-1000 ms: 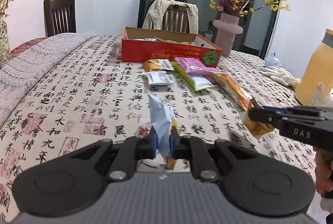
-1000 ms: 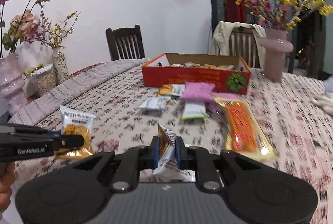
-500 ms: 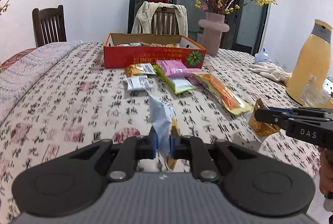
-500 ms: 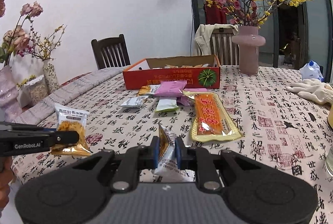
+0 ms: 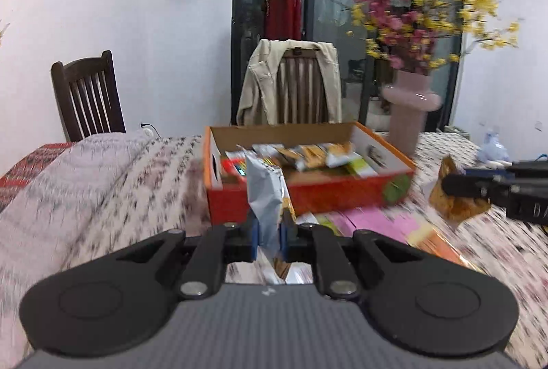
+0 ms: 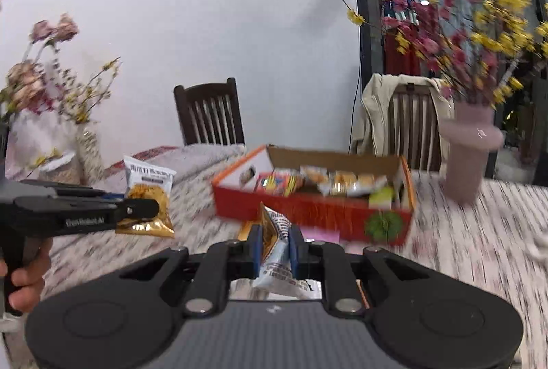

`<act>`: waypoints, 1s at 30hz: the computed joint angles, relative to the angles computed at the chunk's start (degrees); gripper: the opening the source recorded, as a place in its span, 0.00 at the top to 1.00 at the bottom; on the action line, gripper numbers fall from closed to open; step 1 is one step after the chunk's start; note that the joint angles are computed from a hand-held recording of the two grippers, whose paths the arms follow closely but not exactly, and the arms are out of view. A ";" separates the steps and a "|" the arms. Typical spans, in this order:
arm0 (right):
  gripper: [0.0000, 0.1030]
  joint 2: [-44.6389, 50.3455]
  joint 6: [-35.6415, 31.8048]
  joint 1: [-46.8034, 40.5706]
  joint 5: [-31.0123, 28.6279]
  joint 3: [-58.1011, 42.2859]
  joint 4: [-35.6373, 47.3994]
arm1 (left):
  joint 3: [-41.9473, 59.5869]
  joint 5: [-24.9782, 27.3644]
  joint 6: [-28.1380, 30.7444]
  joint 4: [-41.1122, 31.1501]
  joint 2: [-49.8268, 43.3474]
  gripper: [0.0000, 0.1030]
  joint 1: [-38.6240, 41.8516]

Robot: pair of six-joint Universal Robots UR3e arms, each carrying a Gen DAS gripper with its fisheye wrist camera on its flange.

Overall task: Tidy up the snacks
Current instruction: 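Carry both packets into the orange box and open both grippers, then return both open grippers from the box to the snack pile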

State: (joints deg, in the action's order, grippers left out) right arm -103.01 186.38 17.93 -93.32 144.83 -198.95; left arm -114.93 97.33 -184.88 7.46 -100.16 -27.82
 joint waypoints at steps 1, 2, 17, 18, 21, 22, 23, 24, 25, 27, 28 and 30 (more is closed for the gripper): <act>0.85 3.26 -0.58 -2.89 2.56 -3.78 0.21 | 4.18 -1.79 0.91 -1.53 -2.81 0.88 1.72; 0.85 6.28 -0.52 -5.67 5.33 -7.54 0.94 | 8.93 -2.72 1.66 -3.36 -6.00 0.88 2.99; 0.80 55.93 10.04 -13.74 17.08 -67.69 18.54 | 51.26 -7.10 4.82 -21.35 -37.68 0.70 9.31; 0.77 57.86 9.42 -13.15 16.08 -69.97 18.71 | 50.43 -7.35 4.82 -20.11 -37.36 0.51 9.40; 0.67 59.78 8.89 -11.83 12.68 -72.30 19.09 | 47.92 -7.62 4.65 -16.96 -35.87 0.49 9.63; 0.60 59.75 9.18 -11.93 12.64 -72.13 18.60 | 47.50 -7.28 4.35 -16.77 -35.38 0.49 9.57; 0.59 59.37 9.16 -12.13 12.68 -71.43 17.90 | 46.70 -7.21 3.76 -16.55 -34.59 0.49 9.62; 0.59 58.74 8.87 -12.19 12.29 -70.59 17.43 | 46.19 -7.27 3.23 -16.93 -33.64 0.49 9.64; 0.59 57.75 8.53 -12.30 11.79 -69.42 17.05 | 45.28 -7.34 2.85 -17.03 -32.60 0.49 9.68; 0.59 54.71 7.59 -12.43 10.45 -66.11 17.07 | 42.63 -6.98 2.19 -16.84 -29.98 0.47 9.45; 0.59 53.04 6.88 -12.49 9.94 -64.76 18.10 | 41.15 -6.96 2.11 -16.77 -28.54 0.45 9.43; 0.58 49.42 5.60 -12.62 8.92 -61.51 19.76 | 37.17 -7.19 1.84 -15.76 -25.19 0.40 9.33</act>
State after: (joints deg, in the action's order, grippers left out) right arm -53.59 191.98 5.30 -84.40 83.32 -179.19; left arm -77.76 90.14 -183.04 -8.30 -125.35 -18.50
